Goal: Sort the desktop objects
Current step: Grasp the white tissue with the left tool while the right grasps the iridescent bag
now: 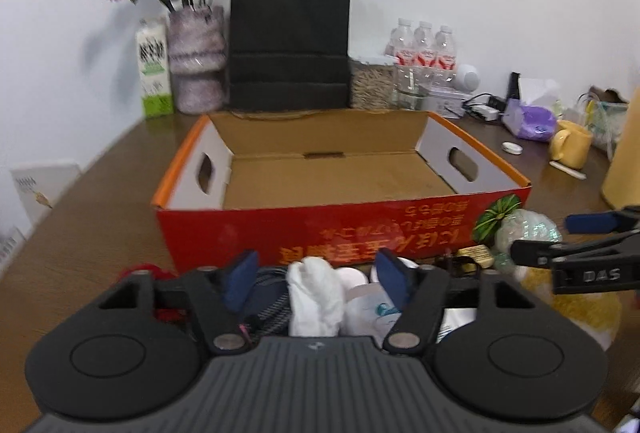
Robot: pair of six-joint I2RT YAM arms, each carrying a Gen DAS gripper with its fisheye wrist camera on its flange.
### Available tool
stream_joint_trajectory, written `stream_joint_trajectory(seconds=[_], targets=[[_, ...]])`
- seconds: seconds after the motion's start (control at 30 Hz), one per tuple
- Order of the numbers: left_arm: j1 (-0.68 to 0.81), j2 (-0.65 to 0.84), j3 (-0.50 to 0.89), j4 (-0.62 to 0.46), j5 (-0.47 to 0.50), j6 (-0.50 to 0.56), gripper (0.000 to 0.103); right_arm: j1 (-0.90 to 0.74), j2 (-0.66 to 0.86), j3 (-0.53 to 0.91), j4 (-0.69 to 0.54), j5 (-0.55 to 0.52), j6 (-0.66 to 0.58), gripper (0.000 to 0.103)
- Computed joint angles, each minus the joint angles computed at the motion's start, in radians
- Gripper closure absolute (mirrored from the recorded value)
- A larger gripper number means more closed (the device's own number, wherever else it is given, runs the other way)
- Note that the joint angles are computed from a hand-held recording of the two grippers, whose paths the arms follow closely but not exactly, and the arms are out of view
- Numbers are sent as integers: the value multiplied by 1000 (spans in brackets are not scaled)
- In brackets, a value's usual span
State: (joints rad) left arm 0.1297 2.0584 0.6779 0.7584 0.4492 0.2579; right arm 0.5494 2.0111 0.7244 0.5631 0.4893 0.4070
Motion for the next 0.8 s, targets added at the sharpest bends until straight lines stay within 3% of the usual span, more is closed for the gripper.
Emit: stream_joint_trajectory(seconds=[0.1,0.2,0.27,0.37,0.53,0.8], targets=[[4,19,36,-50,13,-13,66,-16,21,16,2,-29,-2,24],[10,25,43,-48,16,-25,78,-32,31,23,0,-62,-2,36],[16,27,46,-51,21,-26,80,-40,39,28,-1,-74,-1,51],[20,23,42,-47,23,-29,83,-43,38,25,9,-77,1,57],[34,1,10,7,51,-43,84,-40,13,-5,38,-76,9,61],[89,-48,16,-33,153,-90,83,-16,-62,-61,81,-43,7,62]])
